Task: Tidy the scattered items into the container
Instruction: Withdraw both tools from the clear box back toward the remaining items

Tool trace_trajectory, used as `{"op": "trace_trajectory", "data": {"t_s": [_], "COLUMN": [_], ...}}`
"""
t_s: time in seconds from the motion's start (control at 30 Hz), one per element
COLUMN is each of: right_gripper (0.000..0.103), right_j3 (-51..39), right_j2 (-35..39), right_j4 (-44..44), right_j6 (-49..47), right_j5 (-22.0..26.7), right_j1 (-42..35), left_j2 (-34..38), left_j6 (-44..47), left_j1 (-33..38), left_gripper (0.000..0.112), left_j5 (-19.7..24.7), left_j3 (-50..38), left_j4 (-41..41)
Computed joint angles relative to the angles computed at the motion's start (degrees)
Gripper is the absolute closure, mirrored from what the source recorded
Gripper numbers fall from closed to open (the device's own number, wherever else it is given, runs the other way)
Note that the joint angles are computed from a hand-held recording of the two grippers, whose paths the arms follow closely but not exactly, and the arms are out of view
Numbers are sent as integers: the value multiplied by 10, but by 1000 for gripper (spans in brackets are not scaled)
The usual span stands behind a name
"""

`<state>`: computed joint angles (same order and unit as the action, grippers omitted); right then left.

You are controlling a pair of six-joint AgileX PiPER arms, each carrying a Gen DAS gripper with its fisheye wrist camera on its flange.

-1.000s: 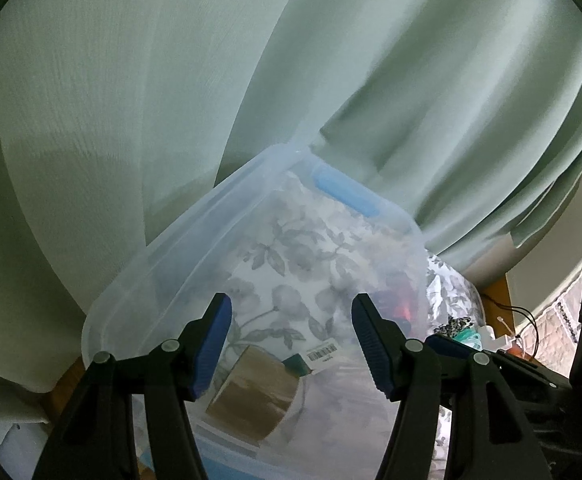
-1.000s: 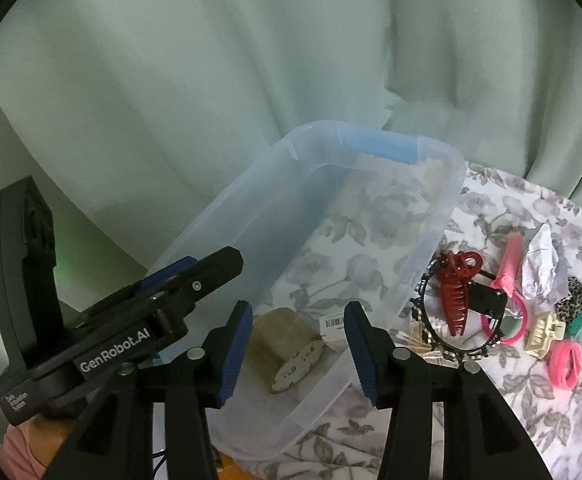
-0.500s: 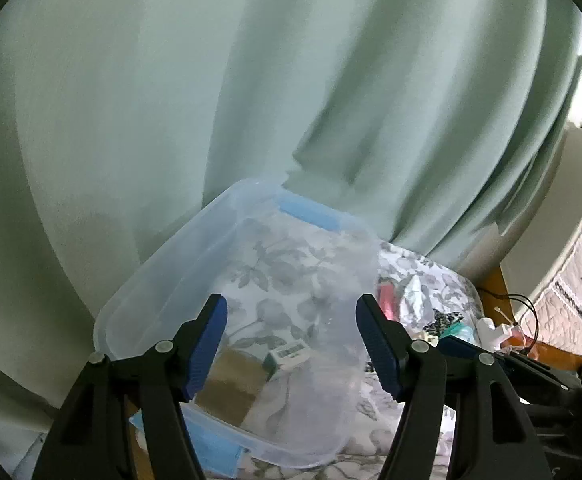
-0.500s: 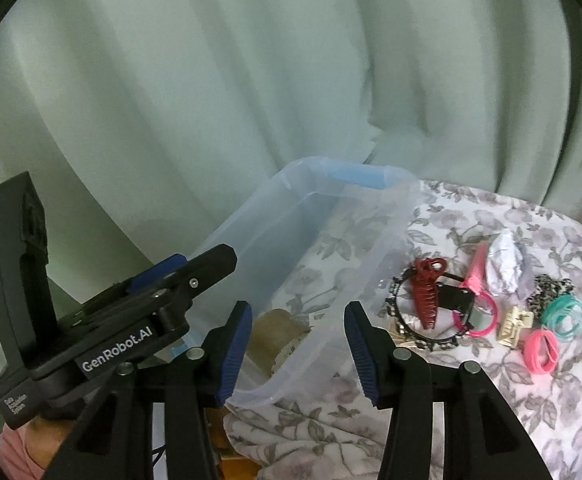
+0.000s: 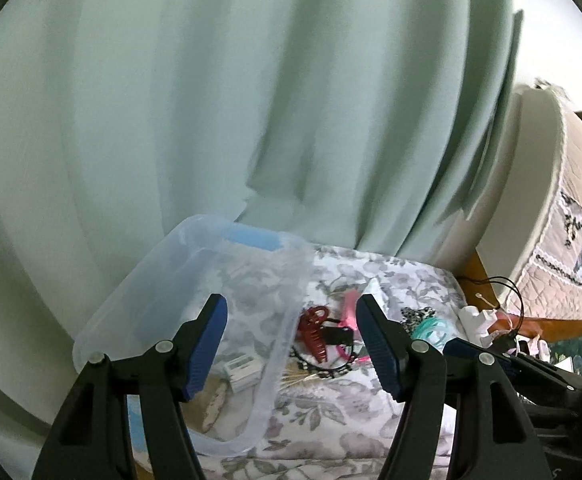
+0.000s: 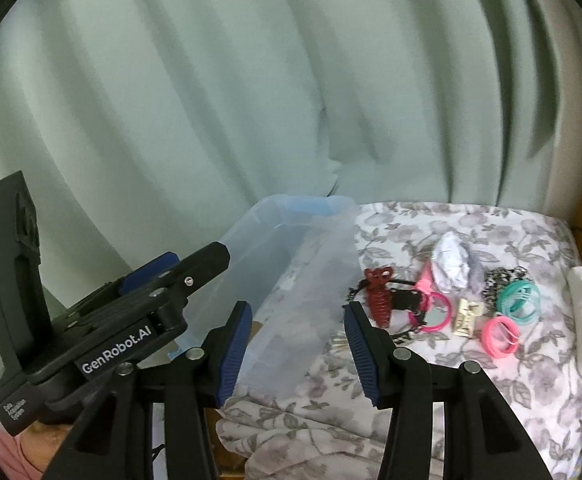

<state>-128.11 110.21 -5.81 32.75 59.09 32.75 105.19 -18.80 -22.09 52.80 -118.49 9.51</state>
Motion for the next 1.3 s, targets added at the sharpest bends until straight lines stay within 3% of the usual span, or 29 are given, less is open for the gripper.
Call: {"op": "trace_trajectory", "data": {"t_s": [0.17, 0.37, 0.6, 0.8, 1.1, 1.23, 1.3], "right_gripper": [51, 51, 51, 51, 49, 49, 49], "right_j3": [94, 157, 216, 256, 299, 311, 315], "right_j2": [-64, -112, -154, -174, -174, -167, -161], "right_j4": [-24, -58, -90, -87, -35, -13, -1], "right_j6": [33, 66, 100, 104, 87, 75, 71], "right_j5": [-36, -56, -69, -82, -105, -109, -111], "right_j1": [-11, -22, -36, -53, -92, -108, -116], "left_j2": [8, 17, 52, 134, 163, 202, 242], "left_j6": [-15, 10, 18, 62, 90, 84, 74], "left_j1": [-41, -59, -84, -79, -82, -75, -70], "left_gripper": [44, 44, 44, 44, 44, 44, 44], "left_j5": [-9, -46, -54, 62, 77, 115, 164], "left_j3": [-13, -16, -55, -198, -202, -253, -320], "left_j4": [45, 20, 19, -52, -60, -67, -74]}}
